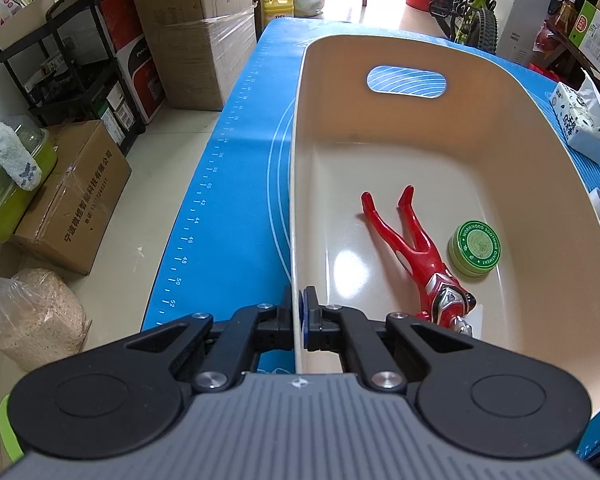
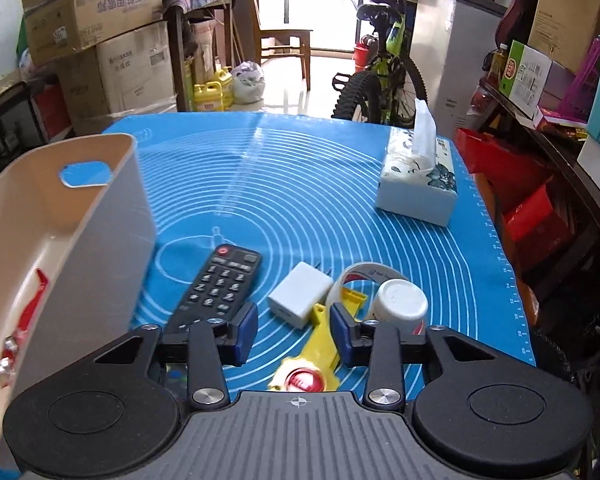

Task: Organize rigid objects
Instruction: 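Grasp the white tape roll with the right gripper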

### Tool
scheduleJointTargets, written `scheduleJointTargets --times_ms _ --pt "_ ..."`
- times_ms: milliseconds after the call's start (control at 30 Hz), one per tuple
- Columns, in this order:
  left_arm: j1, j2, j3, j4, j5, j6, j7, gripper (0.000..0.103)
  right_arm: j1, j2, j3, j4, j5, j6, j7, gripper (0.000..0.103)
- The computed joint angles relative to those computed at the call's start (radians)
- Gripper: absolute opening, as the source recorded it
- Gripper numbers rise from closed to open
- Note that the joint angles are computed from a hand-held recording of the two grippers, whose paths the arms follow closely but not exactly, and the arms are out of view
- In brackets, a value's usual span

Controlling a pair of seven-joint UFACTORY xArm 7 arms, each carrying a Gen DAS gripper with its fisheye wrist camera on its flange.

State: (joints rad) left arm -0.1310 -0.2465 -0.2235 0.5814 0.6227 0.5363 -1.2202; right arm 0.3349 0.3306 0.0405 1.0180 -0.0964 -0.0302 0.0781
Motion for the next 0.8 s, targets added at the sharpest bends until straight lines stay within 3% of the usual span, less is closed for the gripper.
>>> scheduleJointTargets --times_ms 167,300,433,567,633,733,800 --pt "-0.001 0.002 0.000 0.002 0.000 0.002 0.004 0.005 0.104 0.078 -0.126 0.072 -0.035 0.004 0.051 0.049" --pt "-0.003 0.004 0.001 0.004 0.003 0.004 0.005 0.005 0.127 0.124 -0.156 0.119 -0.053 0.018 0.065 0.049" --pt "-0.003 0.004 0.002 0.004 0.003 0.003 0.003 0.005 0.114 0.166 -0.146 0.168 -0.064 0.057 0.071 0.044" --pt "-0.004 0.005 0.002 0.005 0.004 0.004 0.002 0.005 0.101 0.185 -0.138 0.181 -0.073 0.049 0.081 0.028" --pt "-0.005 0.005 0.002 0.005 0.004 0.003 0.002 0.005 0.064 0.177 -0.101 0.166 -0.063 0.030 0.069 0.021" --pt "-0.005 0.006 0.002 0.005 0.005 0.004 0.001 0.005 0.020 0.163 -0.057 0.143 -0.038 0.014 0.053 0.019" --pt "-0.005 0.004 0.003 0.004 0.002 0.001 -0.001 0.005 0.024 0.143 -0.063 0.111 -0.035 -0.025 0.044 0.018"
